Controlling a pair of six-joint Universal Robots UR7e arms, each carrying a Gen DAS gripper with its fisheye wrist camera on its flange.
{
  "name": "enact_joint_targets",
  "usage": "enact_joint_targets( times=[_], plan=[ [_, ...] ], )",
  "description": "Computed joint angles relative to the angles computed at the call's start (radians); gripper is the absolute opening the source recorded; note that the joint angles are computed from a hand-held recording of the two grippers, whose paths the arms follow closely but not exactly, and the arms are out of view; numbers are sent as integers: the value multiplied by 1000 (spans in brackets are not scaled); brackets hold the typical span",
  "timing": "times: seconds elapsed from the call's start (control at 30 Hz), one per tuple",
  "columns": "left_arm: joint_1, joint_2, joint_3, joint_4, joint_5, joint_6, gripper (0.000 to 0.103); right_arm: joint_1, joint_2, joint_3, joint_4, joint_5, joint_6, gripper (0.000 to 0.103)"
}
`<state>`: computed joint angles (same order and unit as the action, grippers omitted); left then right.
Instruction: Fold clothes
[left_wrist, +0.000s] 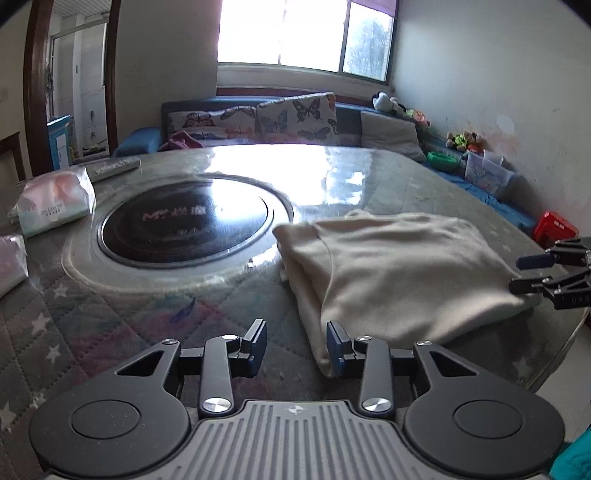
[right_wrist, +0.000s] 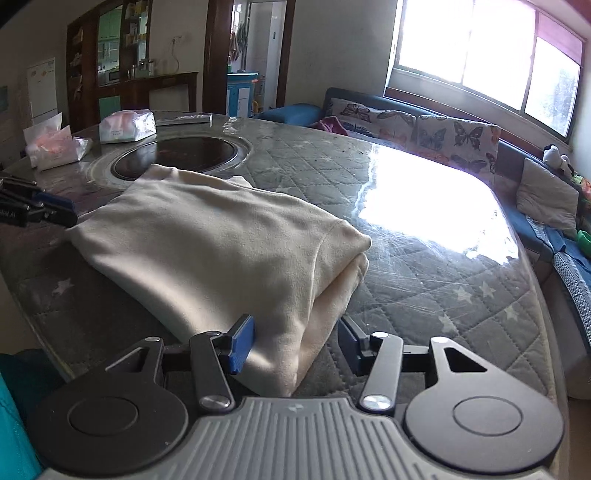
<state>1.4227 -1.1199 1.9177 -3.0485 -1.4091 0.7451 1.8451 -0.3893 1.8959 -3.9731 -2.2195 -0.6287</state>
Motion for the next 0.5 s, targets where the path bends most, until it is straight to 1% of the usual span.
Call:
enact_joint_targets(
  times=[0.07,0.1,0.17,0.33,0.43,0.5],
  plan=[
    [-4,-1,-3,-4,-26,0,39,10,-7,-4,3,3,-16,52],
    [-7,1,-3,1,-38,5,39,15,-10,-8,5,7,-24,55],
    [-14,7,2,14,-48,22,42,20,-6,-25,11,36,-39,57],
    [-24,26,23,7,-18,68,42,15,21,-72,73,104,-45,57],
    [-22,28,32,-4,19,93,42,11,37,-86,109,101,-54,57],
    [-14,23,34,-1,15,97,42,11,43,-77,106,97,-78,57]
  ],
)
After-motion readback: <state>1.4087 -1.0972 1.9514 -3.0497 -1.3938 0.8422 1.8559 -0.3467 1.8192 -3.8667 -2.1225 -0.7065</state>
